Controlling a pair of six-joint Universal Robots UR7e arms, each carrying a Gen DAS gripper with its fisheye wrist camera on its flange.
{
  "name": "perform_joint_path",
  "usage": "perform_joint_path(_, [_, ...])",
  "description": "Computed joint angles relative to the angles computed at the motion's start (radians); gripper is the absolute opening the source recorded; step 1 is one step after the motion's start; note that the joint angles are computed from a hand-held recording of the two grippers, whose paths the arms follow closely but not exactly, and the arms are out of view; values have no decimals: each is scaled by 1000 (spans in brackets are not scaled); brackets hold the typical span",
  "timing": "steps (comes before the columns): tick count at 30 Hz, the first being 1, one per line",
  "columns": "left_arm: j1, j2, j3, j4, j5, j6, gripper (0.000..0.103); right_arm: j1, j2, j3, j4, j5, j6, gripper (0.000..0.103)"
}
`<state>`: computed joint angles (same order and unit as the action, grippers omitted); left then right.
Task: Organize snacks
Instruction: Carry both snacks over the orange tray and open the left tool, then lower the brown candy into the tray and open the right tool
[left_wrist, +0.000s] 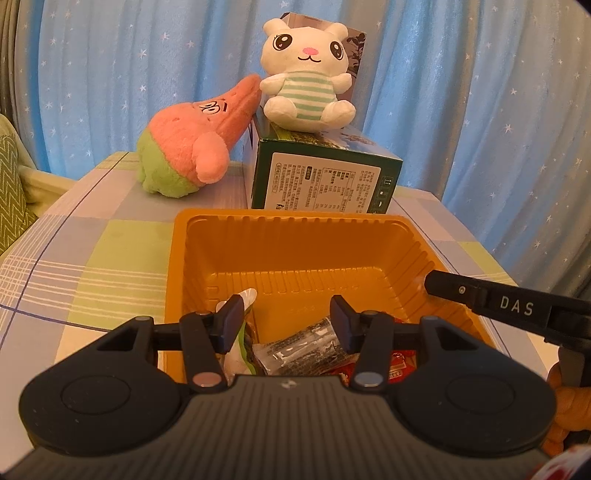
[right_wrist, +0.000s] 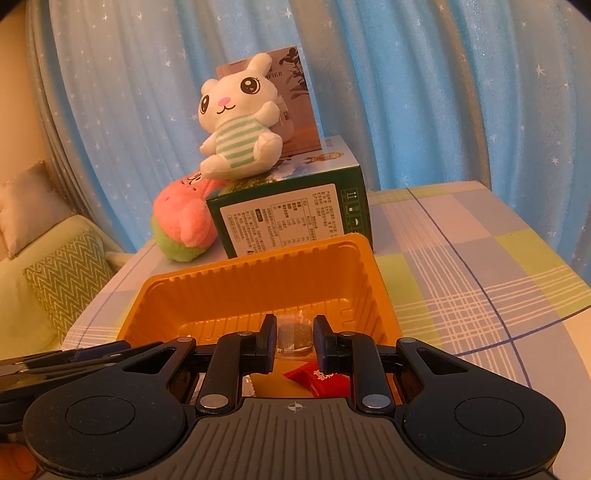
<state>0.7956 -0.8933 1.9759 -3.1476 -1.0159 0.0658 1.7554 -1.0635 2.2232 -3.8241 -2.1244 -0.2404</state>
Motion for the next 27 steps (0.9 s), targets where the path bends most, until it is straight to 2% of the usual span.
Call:
perform_joint_path(8, [0,-1,3,-1,0,-1,47,2,6,-2,-17,5,-10,22])
perform_joint_path(11, [0,-1,1,-1,0,-4,47,-11,-4,4,-18,31,18,22])
perform_joint_path(27, [-6,-3,14,-25,11,9,51,-6,-1,13,-78,0,-5,22])
